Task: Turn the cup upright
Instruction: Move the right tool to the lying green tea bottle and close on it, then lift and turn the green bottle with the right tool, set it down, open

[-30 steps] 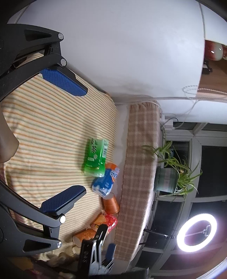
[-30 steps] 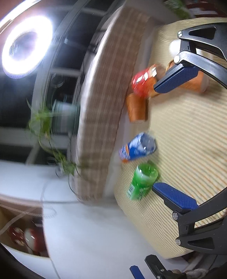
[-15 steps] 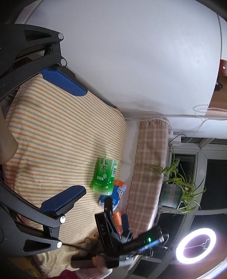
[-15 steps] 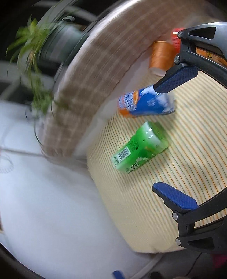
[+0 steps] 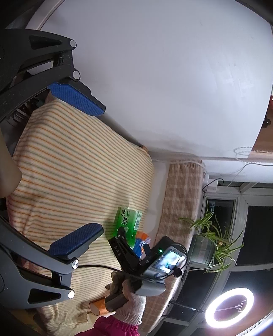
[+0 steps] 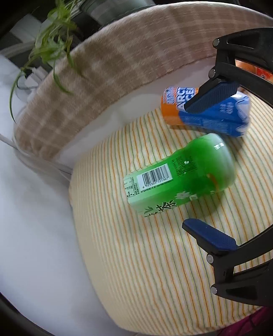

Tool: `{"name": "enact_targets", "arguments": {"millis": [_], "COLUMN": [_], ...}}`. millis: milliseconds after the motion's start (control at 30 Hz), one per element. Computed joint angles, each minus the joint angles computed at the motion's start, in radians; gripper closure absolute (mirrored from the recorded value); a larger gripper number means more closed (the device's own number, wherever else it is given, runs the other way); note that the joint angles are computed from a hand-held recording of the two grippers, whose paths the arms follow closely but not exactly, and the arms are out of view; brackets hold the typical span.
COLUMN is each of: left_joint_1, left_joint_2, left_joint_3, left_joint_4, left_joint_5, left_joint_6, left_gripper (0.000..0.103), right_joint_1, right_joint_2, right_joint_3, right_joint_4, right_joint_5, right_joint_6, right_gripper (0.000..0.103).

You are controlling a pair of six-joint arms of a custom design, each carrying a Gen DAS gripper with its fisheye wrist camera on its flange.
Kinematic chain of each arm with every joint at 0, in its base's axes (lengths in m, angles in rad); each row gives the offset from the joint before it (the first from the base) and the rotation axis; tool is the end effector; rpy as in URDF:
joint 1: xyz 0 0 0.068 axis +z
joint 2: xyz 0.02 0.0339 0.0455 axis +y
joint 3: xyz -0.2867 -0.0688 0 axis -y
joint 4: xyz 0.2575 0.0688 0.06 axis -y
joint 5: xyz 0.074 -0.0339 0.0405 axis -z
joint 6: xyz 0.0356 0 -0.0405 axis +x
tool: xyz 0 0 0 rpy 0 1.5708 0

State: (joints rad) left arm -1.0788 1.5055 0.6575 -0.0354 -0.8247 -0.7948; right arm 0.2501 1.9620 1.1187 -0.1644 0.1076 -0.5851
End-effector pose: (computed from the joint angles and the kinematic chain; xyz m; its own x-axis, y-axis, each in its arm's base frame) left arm 0.1548 -0.2335 0.1703 -0.5256 -0.0448 -0.8495 0.0043 0.9985 -0.0553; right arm 0.3921 0.0962 0.1336 -0.5778 -0.7143 -0.3949 -0.6113 0.6993 -0.3705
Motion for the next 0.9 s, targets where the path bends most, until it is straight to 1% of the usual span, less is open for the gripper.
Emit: {"name": "enact_targets", "arguments": {"millis": [133, 233, 300, 333, 400, 433, 567, 667, 900], "left_joint_1": [0.009, 0.011, 0.021, 0.023, 0.035, 0.037, 0.032, 0.025, 0.012], "left_joint_2": [-0.014, -0.021, -0.019, -0.018, -0.015, -0.017, -0.024, -0.027, -0.032], "left_joint_3": [-0.01, -0.013, -0.011, -0.009, -0.009, -0.012, -0.022, -0.025, -0.028], "left_joint_4": [-0.007, -0.013, -0.007, -0.009, 0.002, 0.006, 0.011, 0.007, 0.004], "left_joint_5": [0.007, 0.009, 0.017, 0.02, 0.029, 0.03, 0.023, 0.012, 0.0], "left_joint_6": [-0.003, -0.008, -0.003, -0.002, 0.009, 0.012, 0.01, 0.002, -0.001], "left_gripper": [0.0, 0.0, 0.0, 0.0, 0.0, 0.0, 0.0, 0.0, 0.0], "right_joint_1": [0.017, 0.024, 0.025, 0.025, 0.025, 0.025, 0.027, 0.031, 0.014], "right_joint_2": [0.07, 0.108, 0.127, 0.134, 0.141, 0.144, 0.14, 0.116, 0.009], "right_joint_3": [0.06, 0.09, 0.108, 0.114, 0.121, 0.124, 0.127, 0.104, 0.032], "right_joint_4": [-0.014, -0.021, -0.031, -0.036, -0.042, -0.045, -0.045, -0.038, -0.049], "right_joint_5": [0.048, 0.075, 0.085, 0.088, 0.094, 0.094, 0.085, 0.076, -0.009], "right_joint_6": [-0.023, -0.035, -0.036, -0.036, -0.037, -0.035, -0.021, -0.01, 0.054], "right_gripper": [0.005, 0.01, 0.019, 0.02, 0.029, 0.03, 0.03, 0.03, 0.031]}}
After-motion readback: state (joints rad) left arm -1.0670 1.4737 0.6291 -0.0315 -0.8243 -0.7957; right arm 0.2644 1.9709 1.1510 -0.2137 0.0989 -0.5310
